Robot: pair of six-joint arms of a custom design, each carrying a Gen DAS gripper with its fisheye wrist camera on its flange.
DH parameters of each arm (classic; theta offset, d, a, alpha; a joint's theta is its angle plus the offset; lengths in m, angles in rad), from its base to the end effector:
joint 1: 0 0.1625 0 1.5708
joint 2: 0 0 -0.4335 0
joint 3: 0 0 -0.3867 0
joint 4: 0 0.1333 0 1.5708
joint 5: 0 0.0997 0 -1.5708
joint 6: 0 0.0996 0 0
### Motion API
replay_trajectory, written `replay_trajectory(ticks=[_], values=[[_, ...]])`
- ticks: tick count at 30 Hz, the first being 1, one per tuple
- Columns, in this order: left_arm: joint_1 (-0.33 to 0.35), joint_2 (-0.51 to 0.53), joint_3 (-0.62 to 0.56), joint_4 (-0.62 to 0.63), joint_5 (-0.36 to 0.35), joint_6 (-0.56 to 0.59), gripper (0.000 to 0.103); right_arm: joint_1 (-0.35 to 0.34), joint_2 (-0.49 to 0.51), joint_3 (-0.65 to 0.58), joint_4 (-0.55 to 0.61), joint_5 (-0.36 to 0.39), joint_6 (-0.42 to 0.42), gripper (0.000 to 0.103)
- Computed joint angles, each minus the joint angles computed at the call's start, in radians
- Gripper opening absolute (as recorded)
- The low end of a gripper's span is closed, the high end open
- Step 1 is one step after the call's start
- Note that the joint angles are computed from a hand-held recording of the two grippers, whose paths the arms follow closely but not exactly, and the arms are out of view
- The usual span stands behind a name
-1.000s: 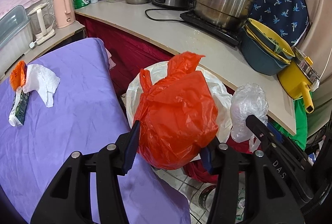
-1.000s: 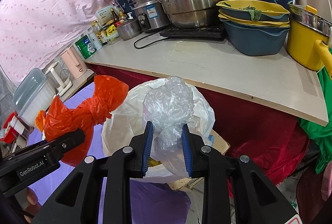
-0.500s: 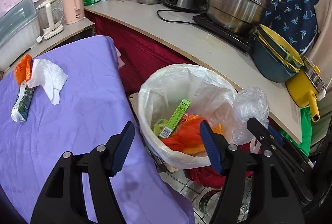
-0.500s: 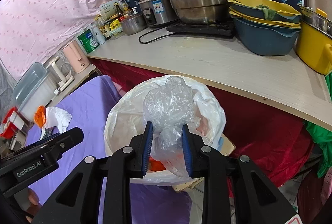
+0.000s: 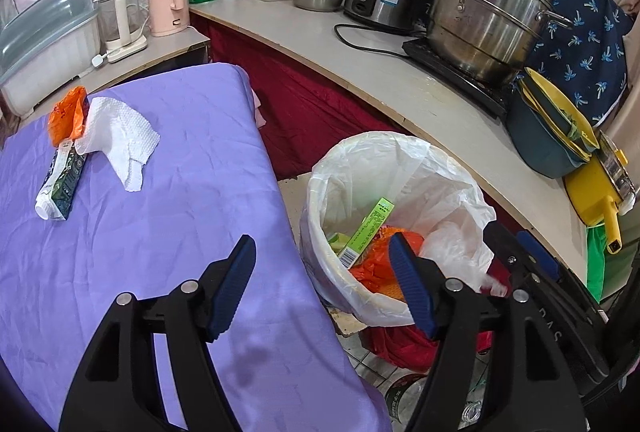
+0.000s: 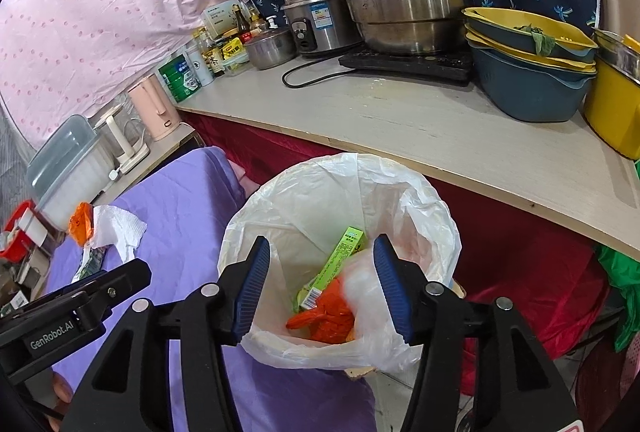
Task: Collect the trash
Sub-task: 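Move both open tools back over the table toward the white milk carton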
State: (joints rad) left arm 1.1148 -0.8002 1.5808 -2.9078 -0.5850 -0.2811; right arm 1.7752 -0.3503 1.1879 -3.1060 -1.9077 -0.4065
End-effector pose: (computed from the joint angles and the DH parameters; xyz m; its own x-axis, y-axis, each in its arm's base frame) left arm -0.1098 -0.7151 0.2074 -0.7663 -0.3577 -0.5337 0.1679 0.6903 -0.7038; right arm 0.2612 -0.7657 0.0159 -0.8269 -0.2817 0.4867 -0.5253 0.6957 -0.4899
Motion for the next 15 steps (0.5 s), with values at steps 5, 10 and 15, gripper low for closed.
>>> replay_trajectory(ticks=[5, 10, 15], values=[[0.001, -0.010, 0.013, -0.009, 0.003, -0.004, 0.065, 0.006, -0.003, 0.007, -0.004, 0.000, -0.001, 0.053], [-0.001, -0.025, 0.032, -0.021, 0.011, -0.011, 0.065, 0.013, -0.007, 0.019, -0.011, -0.001, -0.002, 0.054], [-0.003, -0.046, 0.058, -0.038, 0.021, -0.019, 0.067, 0.023, -0.009, 0.030, -0.018, -0.001, -0.007, 0.054]])
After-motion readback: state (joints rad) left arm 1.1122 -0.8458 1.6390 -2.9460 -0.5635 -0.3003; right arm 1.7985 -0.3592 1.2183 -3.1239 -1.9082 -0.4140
